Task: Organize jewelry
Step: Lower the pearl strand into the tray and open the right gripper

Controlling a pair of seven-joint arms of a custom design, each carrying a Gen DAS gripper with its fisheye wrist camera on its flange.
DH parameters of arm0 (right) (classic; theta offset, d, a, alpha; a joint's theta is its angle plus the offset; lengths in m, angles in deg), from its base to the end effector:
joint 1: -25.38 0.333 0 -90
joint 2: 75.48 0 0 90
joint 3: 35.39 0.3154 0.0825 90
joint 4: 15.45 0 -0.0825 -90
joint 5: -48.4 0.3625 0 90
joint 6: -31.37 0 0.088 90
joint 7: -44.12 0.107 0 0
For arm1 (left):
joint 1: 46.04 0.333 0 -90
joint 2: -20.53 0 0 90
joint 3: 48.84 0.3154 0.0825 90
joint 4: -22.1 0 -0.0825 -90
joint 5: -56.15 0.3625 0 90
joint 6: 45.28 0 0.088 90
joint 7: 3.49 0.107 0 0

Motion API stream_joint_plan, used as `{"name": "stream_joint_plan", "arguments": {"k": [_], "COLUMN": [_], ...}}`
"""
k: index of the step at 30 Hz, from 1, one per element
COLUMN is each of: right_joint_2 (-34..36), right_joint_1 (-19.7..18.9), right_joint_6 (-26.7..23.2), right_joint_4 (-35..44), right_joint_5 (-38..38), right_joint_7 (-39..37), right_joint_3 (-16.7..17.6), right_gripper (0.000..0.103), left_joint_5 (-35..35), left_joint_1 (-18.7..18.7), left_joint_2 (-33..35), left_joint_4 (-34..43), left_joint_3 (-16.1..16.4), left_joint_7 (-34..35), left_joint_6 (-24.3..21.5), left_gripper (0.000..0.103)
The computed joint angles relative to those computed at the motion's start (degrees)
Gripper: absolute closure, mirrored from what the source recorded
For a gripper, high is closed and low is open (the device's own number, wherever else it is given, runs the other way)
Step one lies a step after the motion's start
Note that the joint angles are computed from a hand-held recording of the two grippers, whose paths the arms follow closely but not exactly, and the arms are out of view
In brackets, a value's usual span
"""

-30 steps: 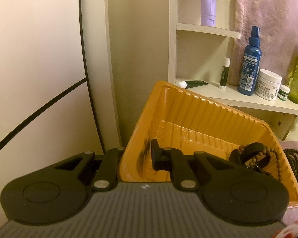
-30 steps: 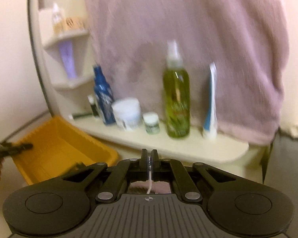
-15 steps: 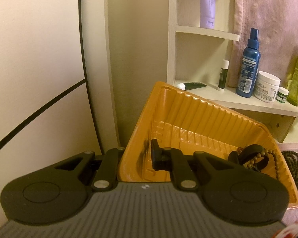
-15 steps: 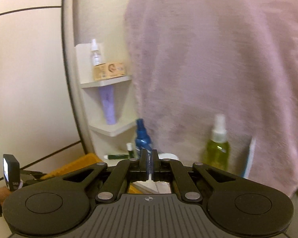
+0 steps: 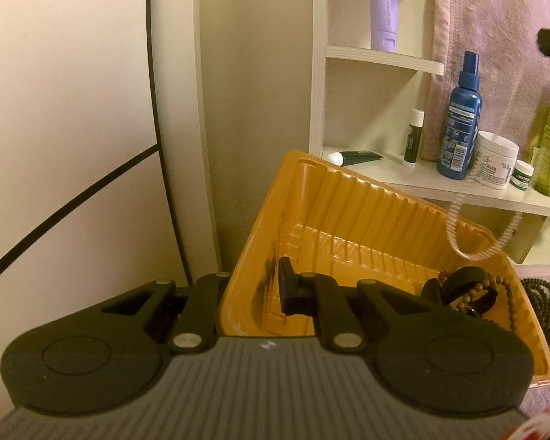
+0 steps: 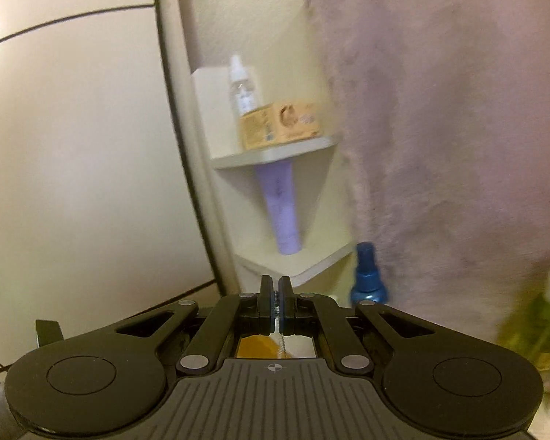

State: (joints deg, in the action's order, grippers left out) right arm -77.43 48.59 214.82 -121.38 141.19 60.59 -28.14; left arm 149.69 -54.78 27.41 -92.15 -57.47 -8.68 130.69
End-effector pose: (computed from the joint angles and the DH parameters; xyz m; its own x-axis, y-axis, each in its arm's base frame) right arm 0.5134 0.1940 0.6148 0.3613 -0.8822 -0.3020 -0.3475 0.1732 -0.9216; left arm 0.5177 -0.2429 0.4590 -0.2252 -0.9743 0.0066 -0.5002 0.1098 -0.8590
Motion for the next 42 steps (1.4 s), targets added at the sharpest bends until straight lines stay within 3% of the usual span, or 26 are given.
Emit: {"name": "stream_joint_plan", "arguments": {"k": [6,10,17,23,27,36,38,42], "right_joint_2": [2.8,3.8,6.9,9.8,11.7,14.5,14.3,13.4], "right_joint_1": [-0.7,-1.5,-2.9,-4.0,-4.9,-2.9,-3.7,-2.5], "right_joint_6": [-4.5,-6.8,-9.1,-11.6,-13.8,-17.0,-16.1,-12.2], "right_joint_4": [-3.5,-5.9,-9.2,-8.3,-6.5,-4.7,-5.3,-7.4], "right_joint_5": [-18.0,-24.7,-51.6,-63.2,-66.2,-80.0,-79.1,-81.4], "right_joint_7": [19.9,28.4,51.7,59.2,60.7,68.3,67.7,71.2], "right_joint_3": [-0.3,-0.3,-2.3,-2.5,-1.9,-4.6,-3.5,-4.7], "right_gripper": [0.101,0.101,0.101,0.101,0.101,0.100,0.097,0.062], "left_joint_5": [-0.1,0.1,-0.7,-1.8,-2.5,-3.2,-3.3,-3.5], "left_joint_1": [0.0,0.0,-0.1,-0.4,-0.6,-0.9,-0.9,-1.0], "left_joint_2": [0.1,0.1,0.1,0.4,0.5,0.7,0.8,0.9], "left_joint_4": [0.1,0.1,0.0,0.2,0.3,0.3,0.4,0.4], "left_joint_3": [0.0,0.0,0.0,0.1,0.3,0.5,0.5,0.6], "left_joint_7": [0.1,-0.1,0.8,1.9,2.7,3.5,3.6,3.8], "left_joint_6": [0.0,0.0,-0.1,-0.5,-0.6,-0.7,-0.8,-0.7], "left_gripper": [0.091,0.091,0.091,0.091,0.091,0.092,0.092,0.092]}}
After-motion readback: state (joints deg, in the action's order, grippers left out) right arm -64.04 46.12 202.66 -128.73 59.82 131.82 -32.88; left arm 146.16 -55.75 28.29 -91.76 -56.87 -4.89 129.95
